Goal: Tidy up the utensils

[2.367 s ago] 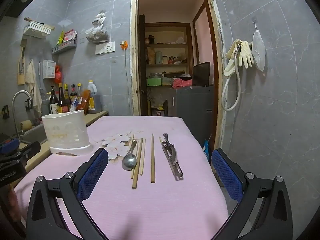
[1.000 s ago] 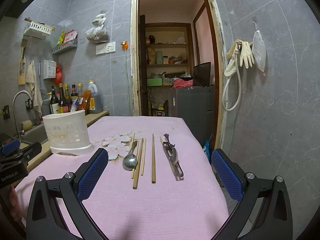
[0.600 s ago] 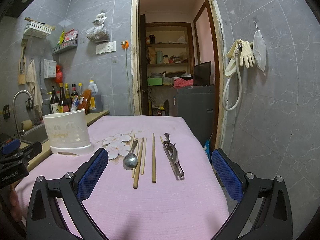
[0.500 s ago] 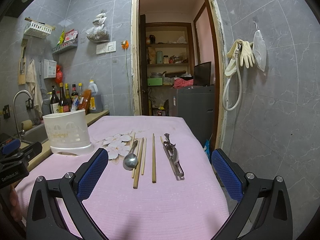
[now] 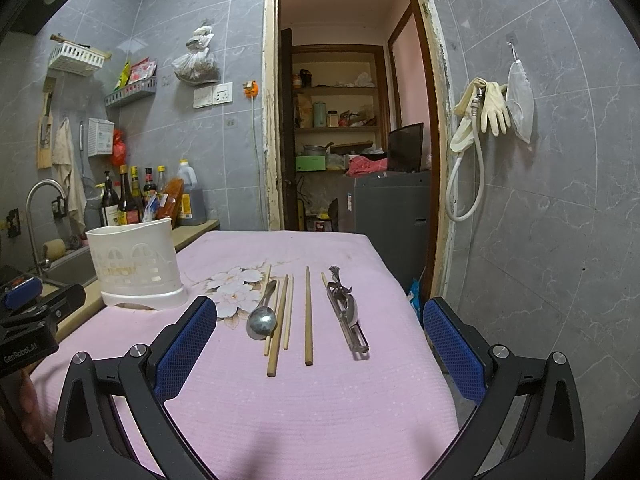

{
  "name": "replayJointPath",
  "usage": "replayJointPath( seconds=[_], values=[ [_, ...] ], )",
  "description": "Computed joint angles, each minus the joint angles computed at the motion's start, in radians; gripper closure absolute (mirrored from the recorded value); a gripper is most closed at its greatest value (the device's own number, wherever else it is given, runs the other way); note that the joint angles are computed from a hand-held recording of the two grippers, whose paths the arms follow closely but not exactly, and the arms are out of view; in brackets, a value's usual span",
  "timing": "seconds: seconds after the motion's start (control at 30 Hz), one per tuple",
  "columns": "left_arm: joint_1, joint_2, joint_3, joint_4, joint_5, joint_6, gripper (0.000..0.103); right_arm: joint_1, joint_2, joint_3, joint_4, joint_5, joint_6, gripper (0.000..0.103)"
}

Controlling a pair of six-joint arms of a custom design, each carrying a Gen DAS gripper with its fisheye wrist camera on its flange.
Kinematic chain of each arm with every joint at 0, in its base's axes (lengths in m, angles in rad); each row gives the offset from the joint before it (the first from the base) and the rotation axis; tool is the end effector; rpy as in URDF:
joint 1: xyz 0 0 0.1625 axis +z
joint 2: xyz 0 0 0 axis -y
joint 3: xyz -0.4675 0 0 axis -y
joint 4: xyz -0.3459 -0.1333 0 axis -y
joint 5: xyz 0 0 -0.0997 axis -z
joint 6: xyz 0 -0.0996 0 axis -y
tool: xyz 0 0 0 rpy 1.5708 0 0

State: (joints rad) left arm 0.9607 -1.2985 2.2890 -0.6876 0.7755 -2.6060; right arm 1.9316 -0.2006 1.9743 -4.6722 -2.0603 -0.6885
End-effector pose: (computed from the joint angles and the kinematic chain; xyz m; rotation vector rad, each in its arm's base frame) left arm -0.0342 -0.4058 0.2075 0.5595 1.9956 -1.4858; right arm 0.2566 -0.4352 -0.0075 0.6778 -1.9681 1.4935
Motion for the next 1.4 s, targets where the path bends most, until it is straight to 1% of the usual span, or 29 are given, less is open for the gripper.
replayJointPath(
  seconds=[0.4, 0.47, 0.6, 0.7, 0.77, 0.8, 0.87, 0.97, 1.0, 1.03, 1.07, 1.13, 1.23, 1.33, 1.37, 1.4],
  values=[
    [0.003, 0.001, 0.006, -0.002, -0.001, -0.003, 0.003, -0.001, 0.003, -0.004, 0.007, 0.003, 0.003, 0.000],
    [0.048, 0.028, -0.019, -0.010, 0.037, 0.011, 0.002, 0.000, 0.005, -0.005, 0.006, 0.001, 0.000, 0.000],
    [0.049, 0.042, -0.041, 0.023, 0.037, -0.010, 0.002, 0.000, 0.005, -0.014, 0.008, 0.007, -0.015, 0.000],
    [0.037, 0.053, -0.068, 0.043, 0.028, 0.002, 0.002, -0.008, -0.008, -0.020, 0.041, 0.028, -0.033, 0.000],
    [0.029, 0.065, -0.108, 0.087, 0.017, 0.001, 0.002, -0.013, -0.017, -0.024, 0.053, 0.042, -0.042, 0.000],
    [0.029, 0.073, -0.131, 0.119, 0.024, -0.006, 0.002, -0.020, -0.028, -0.023, 0.071, 0.060, -0.047, 0.000],
    [0.032, 0.093, -0.182, 0.178, 0.025, -0.021, 0.002, -0.031, -0.054, -0.016, 0.120, 0.087, -0.049, 0.000],
    [0.040, 0.141, -0.293, 0.336, 0.037, -0.070, 0.003, -0.046, -0.113, -0.026, 0.253, 0.092, -0.063, 0.000],
    [0.045, 0.159, -0.334, 0.399, 0.052, -0.096, 0.002, -0.050, -0.126, -0.029, 0.283, 0.092, -0.066, 0.000],
    [0.053, 0.180, -0.381, 0.469, 0.071, -0.131, 0.003, -0.055, -0.151, -0.039, 0.344, 0.090, -0.070, 0.000],
    [0.059, 0.193, -0.413, 0.512, 0.088, -0.152, 0.003, -0.061, -0.162, -0.042, 0.370, 0.091, -0.071, 0.000],
    [0.069, 0.226, -0.478, 0.596, 0.115, -0.182, 0.003, -0.072, -0.204, -0.065, 0.487, 0.091, -0.065, 0.000],
    [0.085, 0.287, -0.589, 0.735, 0.153, -0.220, 0.003, -0.084, -0.232, -0.109, 0.591, 0.078, -0.056, 0.000],
    [0.092, 0.332, -0.658, 0.790, 0.177, -0.211, 0.003, -0.097, -0.249, -0.162, 0.692, 0.067, -0.050, 0.001],
    [0.094, 0.350, -0.684, 0.809, 0.182, -0.199, 0.004, -0.100, -0.251, -0.178, 0.723, 0.064, -0.049, 0.004],
    [0.098, 0.366, -0.710, 0.832, 0.186, -0.191, 0.005, -0.105, -0.255, -0.204, 0.778, 0.057, -0.043, 0.005]
  ],
)
